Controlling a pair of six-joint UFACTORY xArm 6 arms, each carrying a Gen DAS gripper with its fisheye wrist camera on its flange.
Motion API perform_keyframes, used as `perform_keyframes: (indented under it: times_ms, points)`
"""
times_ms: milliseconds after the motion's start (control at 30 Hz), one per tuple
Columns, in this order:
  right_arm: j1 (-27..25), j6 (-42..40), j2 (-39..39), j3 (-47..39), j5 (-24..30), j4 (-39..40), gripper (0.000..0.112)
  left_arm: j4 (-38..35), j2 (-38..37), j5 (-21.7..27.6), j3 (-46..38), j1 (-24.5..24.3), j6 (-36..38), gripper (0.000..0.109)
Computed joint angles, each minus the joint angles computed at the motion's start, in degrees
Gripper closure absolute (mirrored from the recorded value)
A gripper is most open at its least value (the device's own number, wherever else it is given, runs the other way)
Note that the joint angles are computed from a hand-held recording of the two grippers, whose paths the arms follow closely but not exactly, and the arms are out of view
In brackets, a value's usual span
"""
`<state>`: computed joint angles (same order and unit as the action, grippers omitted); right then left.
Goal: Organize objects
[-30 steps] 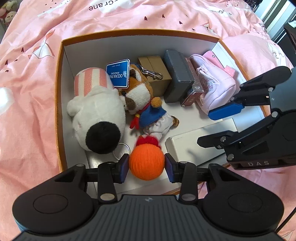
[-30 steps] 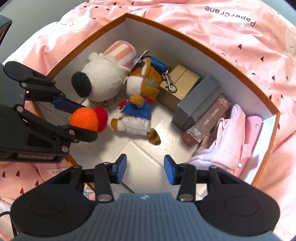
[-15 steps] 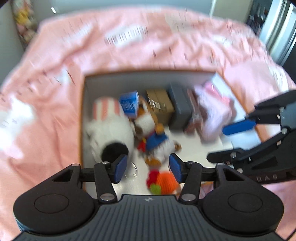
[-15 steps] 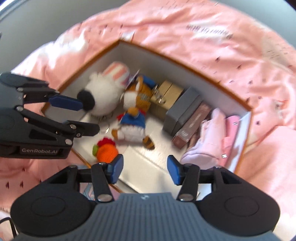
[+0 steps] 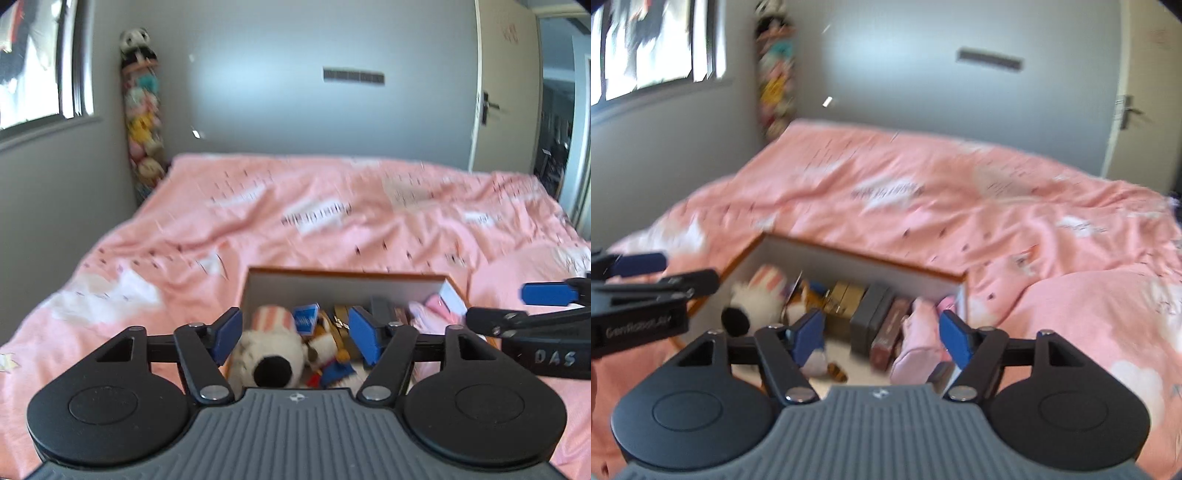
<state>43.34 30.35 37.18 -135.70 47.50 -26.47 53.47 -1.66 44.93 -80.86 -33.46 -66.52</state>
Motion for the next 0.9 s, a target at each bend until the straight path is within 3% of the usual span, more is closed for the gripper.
perform_keyframes:
  times_ms: [133, 300, 467, 667, 900]
  points:
    - [0.8, 14.1, -7.9, 13.3, -6.6, -12.1, 0.034, 5.7, -1.7, 1.8, 1.9, -1.4, -4.0, 0.026]
    - [2.6, 27.5, -12.7, 21.4, -7.3, -27.4, 0.029, 10.6, -4.2, 2.7, 4.7, -2.8, -7.3, 0.023]
    - [2.6, 29.7, -13.9, 24.4, -9.0, -26.0, 0.028, 10.1, -4.9, 2.7, 6.1, -2.8, -7.8, 0.022]
    - [3.5, 25.3, -10.9, 21.6, -4.8, -22.8, 0.027, 6.0, -4.0, 2.9, 6.7, -2.7, -4.2, 0.02]
    - [3.4, 24.5, -10.0, 21.6, -4.0, -20.4, 0.027, 0.0, -3.2, 2.6, 7.4, -1.8, -1.1, 0.02]
